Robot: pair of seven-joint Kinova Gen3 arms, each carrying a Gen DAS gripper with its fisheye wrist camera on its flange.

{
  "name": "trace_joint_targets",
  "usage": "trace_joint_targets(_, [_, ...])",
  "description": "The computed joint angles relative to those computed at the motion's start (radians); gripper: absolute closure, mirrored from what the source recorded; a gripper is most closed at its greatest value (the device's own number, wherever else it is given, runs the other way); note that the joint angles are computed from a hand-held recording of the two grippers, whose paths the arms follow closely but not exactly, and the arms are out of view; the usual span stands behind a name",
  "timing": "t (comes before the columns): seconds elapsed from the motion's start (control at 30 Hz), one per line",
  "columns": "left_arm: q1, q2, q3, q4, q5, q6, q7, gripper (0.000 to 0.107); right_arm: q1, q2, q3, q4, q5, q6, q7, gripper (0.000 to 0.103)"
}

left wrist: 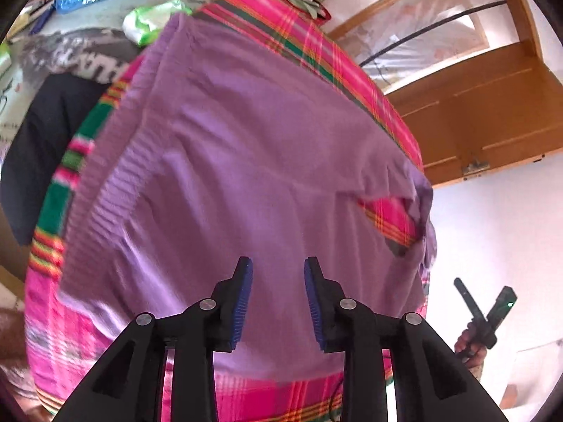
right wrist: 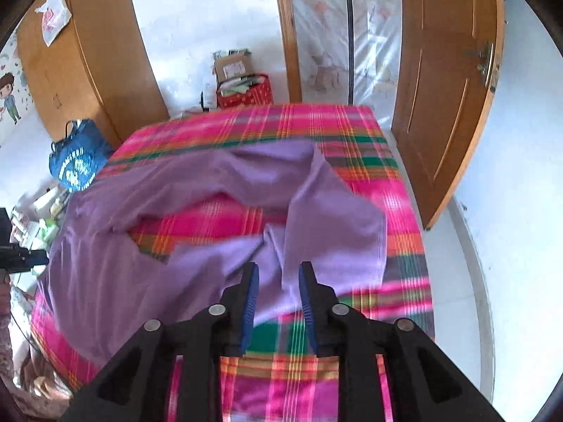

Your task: Fold clothes

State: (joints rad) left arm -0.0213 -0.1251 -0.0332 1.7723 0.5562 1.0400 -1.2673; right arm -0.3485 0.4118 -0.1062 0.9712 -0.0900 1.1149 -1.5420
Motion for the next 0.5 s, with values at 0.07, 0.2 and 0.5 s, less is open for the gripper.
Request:
trace_joint_targets(0.07, [0.007,-0.011,0.008,0.027,0.006,-0.011,0.01,0.076,0.012,-0.021,-0.006,0.063,-0.018,-0.017,0.0,0.078])
trace_joint_targets(0.2, [0.032,-0.029,0.019,0.081,0.037,-0.052,0.007,0.076,0.045,-0.046,-0.022,0.181,-0.078,-0.066,0.004,0.078])
trace_joint_targets(0.5, [0.122,0.037,0.079,0.108,0.129,-0.137,-0.037,0.075,0.098,-0.015,-0.053,0.292,-0.222,-0.203,-0.03,0.072])
